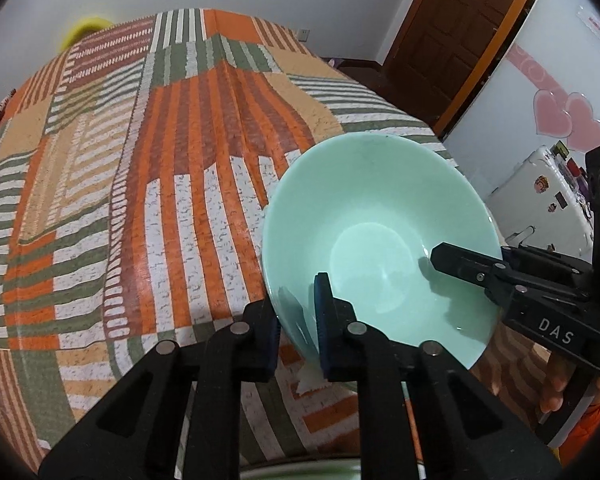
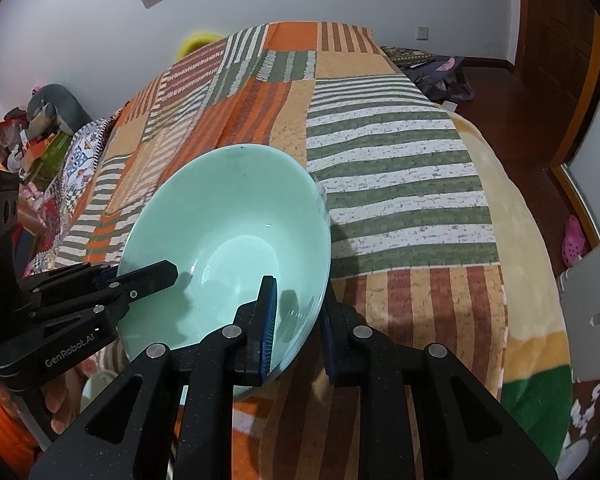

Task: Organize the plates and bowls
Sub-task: 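Lift the mint green bowl with both grippers and carry it toward the white bowl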

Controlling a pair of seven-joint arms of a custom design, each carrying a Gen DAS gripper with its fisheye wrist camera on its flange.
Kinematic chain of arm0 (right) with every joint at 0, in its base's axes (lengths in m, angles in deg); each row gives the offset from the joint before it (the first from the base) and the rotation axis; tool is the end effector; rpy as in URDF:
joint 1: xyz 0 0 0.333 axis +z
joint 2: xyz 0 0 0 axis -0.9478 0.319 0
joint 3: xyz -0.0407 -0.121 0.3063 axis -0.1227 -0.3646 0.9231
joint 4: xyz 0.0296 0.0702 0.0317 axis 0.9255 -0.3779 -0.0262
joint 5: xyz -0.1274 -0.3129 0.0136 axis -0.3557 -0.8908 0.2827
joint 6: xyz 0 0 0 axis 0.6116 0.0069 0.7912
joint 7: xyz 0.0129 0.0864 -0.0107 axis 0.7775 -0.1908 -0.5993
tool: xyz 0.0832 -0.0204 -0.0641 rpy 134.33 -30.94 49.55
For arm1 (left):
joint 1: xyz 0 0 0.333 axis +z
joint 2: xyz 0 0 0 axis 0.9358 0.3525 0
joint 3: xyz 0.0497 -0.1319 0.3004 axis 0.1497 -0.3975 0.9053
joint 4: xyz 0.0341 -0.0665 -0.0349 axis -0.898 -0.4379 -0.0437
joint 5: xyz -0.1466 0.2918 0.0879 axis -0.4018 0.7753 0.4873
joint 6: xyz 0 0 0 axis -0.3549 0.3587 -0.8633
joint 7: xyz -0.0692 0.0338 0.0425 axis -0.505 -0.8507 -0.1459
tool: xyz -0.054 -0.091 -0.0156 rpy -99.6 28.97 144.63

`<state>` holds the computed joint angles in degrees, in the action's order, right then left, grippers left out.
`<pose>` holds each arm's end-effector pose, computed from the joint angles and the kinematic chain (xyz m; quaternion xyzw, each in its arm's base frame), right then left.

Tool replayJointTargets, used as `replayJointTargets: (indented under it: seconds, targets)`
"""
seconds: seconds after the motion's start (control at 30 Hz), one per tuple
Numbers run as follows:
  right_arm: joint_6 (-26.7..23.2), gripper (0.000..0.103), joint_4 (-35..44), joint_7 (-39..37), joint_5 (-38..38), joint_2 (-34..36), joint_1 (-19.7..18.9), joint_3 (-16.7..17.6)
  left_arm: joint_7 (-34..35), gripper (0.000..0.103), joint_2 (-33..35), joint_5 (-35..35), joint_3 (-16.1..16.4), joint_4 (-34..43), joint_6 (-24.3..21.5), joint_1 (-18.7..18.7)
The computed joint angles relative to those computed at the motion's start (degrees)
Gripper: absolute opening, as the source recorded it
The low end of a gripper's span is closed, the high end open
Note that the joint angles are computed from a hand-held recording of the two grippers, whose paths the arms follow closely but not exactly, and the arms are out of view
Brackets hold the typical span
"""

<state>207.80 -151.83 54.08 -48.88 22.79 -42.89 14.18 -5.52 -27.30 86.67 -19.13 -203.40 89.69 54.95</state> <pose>0.4298 0.3480 0.6411 -0.7936 0.5354 -0.0322 0.2873 0.4704 -0.2512 0.5576 -0.6988 0.6567 -0.2583 0.1170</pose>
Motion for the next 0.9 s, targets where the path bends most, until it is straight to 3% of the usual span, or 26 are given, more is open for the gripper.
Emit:
replayJointTargets:
  seconds: [0.57, 0.9]
  targets:
    - [0.7, 0.018, -0.8, 1.3, 0.6, -6.9, 0.8, 2.3, -8.3, 0.015, -13.6, 6.7, -2.3, -2.4, -8.4, -1.5]
    - [1.5, 0.018, -1.2, 2.0, 1.6, -9.2, 2.9, 4.6, -13.0, 0.015, -25.9, 7.4, -3.9, -7.0, -16.7, -2.4]
